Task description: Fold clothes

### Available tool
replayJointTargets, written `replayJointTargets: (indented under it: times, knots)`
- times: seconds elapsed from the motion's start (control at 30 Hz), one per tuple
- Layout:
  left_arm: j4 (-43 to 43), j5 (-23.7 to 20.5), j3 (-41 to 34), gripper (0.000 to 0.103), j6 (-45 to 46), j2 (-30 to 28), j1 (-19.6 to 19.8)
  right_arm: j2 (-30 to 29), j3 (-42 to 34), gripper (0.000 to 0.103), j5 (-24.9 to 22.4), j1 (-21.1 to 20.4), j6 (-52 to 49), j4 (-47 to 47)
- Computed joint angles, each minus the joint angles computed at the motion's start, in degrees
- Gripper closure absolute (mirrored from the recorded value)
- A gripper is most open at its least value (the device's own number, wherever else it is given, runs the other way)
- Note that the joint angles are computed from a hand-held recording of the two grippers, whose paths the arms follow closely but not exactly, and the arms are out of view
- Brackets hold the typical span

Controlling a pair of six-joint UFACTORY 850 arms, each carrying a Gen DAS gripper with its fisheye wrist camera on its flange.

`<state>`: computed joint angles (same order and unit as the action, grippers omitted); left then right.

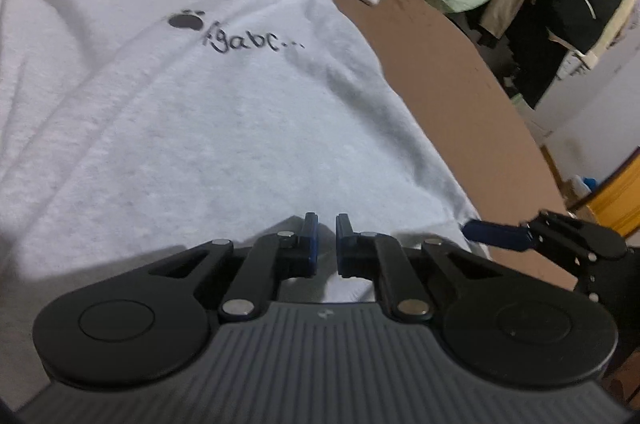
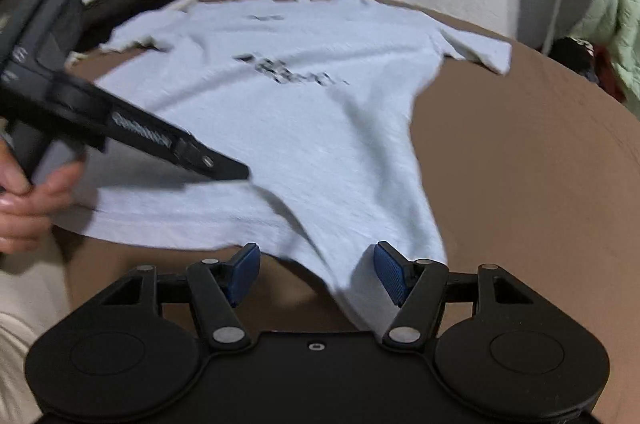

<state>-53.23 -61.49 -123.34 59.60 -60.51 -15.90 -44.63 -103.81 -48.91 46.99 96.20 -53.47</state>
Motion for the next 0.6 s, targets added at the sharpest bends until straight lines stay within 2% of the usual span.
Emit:
replayJointTargets:
  times: [0.1, 0.13, 0.23, 0.27, 0.33, 0.37, 0.47, 0.5, 0.53, 0.57, 0.6]
  knots:
    - [1.57, -1.98, -0.27, 0.093, 1.28, -0.06, -0.15, 1.40, 1.75, 0.035, 1.62, 0.00, 4.38, -1.40]
    - [2.78, -3.03, -0.53, 0.088, 2.76, -0.12, -0.35, 1.74, 2.23, 0.035, 1.87, -0.04, 6.38, -1.78]
    - [4.52, 0.98, 5.22, 0.084, 9.55, 3.54, -1.04, 2.64, 3.29, 0.035, 2.43, -0.21, 11.34, -2.17]
    - [4.22, 1.37, 6.20, 0.083, 10.18, 4.14, -0.99, 1.69, 1.78, 0.035, 0.62, -0.40, 9.63, -0.11]
    - [4.41, 1.29, 6.45, 0.082, 10.01, 4.38, -0.87, -2.72, -4.49, 0.036, -7.22, -0.84, 0.99, 6.15]
    - [4.66, 1.09, 5.97, 0.082, 9.44, 4.14, -0.76, -3.61, -5.74, 0.036, -8.92, -0.98, -1.16, 7.49]
    - [5.38, 0.46, 4.14, 0.082, 7.45, 3.28, -0.27, -3.88, -5.14, 0.056, -10.23, -0.85, -0.26, 6.95]
    - [5.50, 0.38, 3.66, 0.080, 6.99, 3.10, -0.08, -3.22, -3.97, 0.072, -9.80, -0.70, 1.54, 6.18]
    - [5.64, 0.35, 3.15, 0.076, 6.49, 2.90, 0.07, -2.21, -2.36, 0.082, -8.97, -0.49, 4.10, 5.06]
    - [5.62, 0.25, 2.87, 0.074, 6.16, 2.81, 0.33, -0.80, -0.20, 0.086, -7.53, -0.27, 7.23, 3.40]
    - [5.29, 0.17, 2.71, 0.068, 5.85, 2.77, 0.60, 0.97, 2.53, 0.096, -5.54, 0.04, 11.27, 0.97]
